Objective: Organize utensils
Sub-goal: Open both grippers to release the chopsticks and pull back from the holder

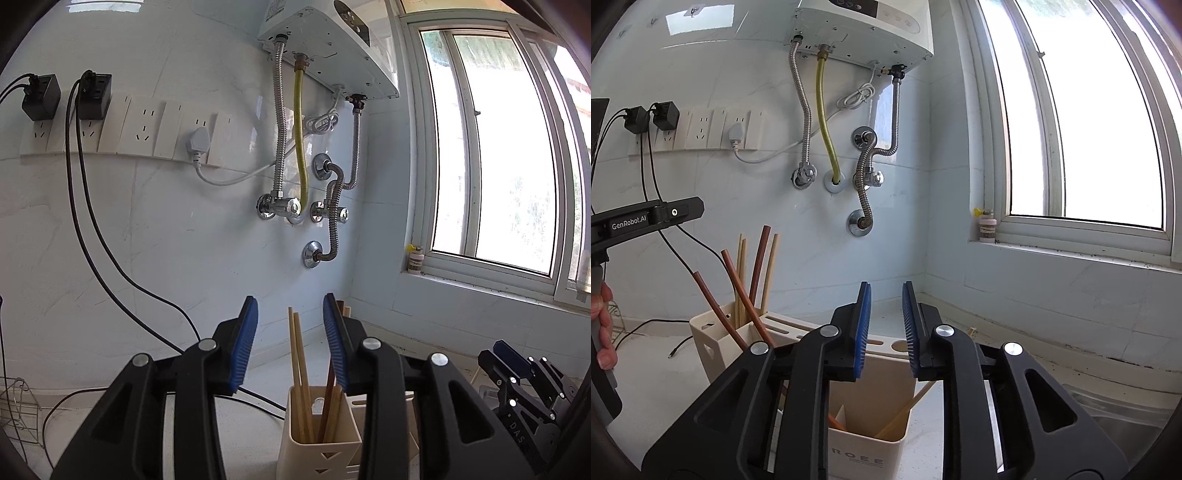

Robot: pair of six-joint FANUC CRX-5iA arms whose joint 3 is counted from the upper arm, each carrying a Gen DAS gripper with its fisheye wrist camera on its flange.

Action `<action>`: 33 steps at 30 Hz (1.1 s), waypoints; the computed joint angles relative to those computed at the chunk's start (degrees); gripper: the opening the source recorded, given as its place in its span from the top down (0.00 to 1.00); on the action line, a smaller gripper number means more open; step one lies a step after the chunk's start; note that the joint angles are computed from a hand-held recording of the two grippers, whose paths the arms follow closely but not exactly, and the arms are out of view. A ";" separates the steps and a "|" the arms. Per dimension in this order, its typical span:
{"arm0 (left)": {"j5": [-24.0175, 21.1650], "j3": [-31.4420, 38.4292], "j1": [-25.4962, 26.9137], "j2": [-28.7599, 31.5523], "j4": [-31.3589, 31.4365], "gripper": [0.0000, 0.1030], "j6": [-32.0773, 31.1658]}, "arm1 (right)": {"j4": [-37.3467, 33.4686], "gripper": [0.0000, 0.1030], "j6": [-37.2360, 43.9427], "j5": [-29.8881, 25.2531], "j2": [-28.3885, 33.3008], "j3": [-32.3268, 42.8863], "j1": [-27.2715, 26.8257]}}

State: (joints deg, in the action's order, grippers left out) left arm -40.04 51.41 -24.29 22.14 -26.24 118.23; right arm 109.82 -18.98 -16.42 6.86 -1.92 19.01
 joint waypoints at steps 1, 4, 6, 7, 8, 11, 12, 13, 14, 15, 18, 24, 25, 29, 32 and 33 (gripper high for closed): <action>-0.68 -0.05 0.10 -0.40 -0.20 0.65 0.09 | -1.22 0.73 1.29 0.08 -0.15 0.02 0.28; -2.29 -0.76 0.12 -2.08 -1.88 0.65 0.61 | -5.10 0.73 5.64 0.20 -0.36 0.49 1.12; -3.48 -1.27 0.07 -3.29 -3.34 0.65 1.13 | -6.93 0.73 7.73 0.24 -0.53 0.88 1.61; -4.07 -1.64 0.02 -4.00 -4.12 0.64 1.65 | -8.23 0.73 8.87 0.08 -0.59 1.08 1.98; -4.67 -2.14 -0.03 -4.82 -4.96 0.59 2.21 | -10.39 0.73 10.84 -0.30 -0.64 1.34 2.61; -6.53 -3.84 -0.74 -7.54 -8.77 0.50 4.16 | -13.60 0.71 13.74 -1.21 -1.23 1.46 3.97; -7.40 -4.16 -1.04 -8.31 -10.05 0.50 4.62 | -14.00 0.69 14.16 -1.36 -1.56 1.23 4.30; -8.63 -4.42 -1.34 -9.08 -11.24 0.50 4.81 | -14.44 0.66 14.70 -1.57 -1.78 1.14 4.69; -9.97 -4.66 -1.63 -9.82 -12.21 0.50 4.64 | -14.70 0.66 15.12 -1.61 -1.98 1.11 5.04; -11.54 -4.74 -1.91 -10.51 -13.18 0.50 4.29 | -14.95 0.65 15.49 -1.54 -2.21 1.07 5.39; -15.20 -6.13 -2.82 -13.33 -16.90 0.48 3.39 | -15.49 0.55 16.13 -1.19 -3.10 0.61 6.49; -23.74 -9.12 -2.98 -18.92 -20.23 0.36 5.23 | -20.29 0.49 21.41 -0.36 -4.16 0.08 9.97; -24.73 -9.96 -2.60 -19.98 -19.85 0.36 5.85 | -21.56 0.46 22.40 -0.37 -4.30 0.02 10.70; -29.57 -12.63 -3.11 -23.48 -22.04 0.36 6.74 | -27.38 0.42 27.45 -0.93 -4.80 0.09 14.03; -32.84 -14.53 -3.76 -25.91 -23.52 0.26 7.62 | -31.31 0.34 30.80 -1.07 -5.20 0.11 16.38; -33.76 -15.20 -3.91 -26.70 -23.83 0.25 7.97 | -33.82 0.32 33.31 -1.47 -5.23 0.48 17.49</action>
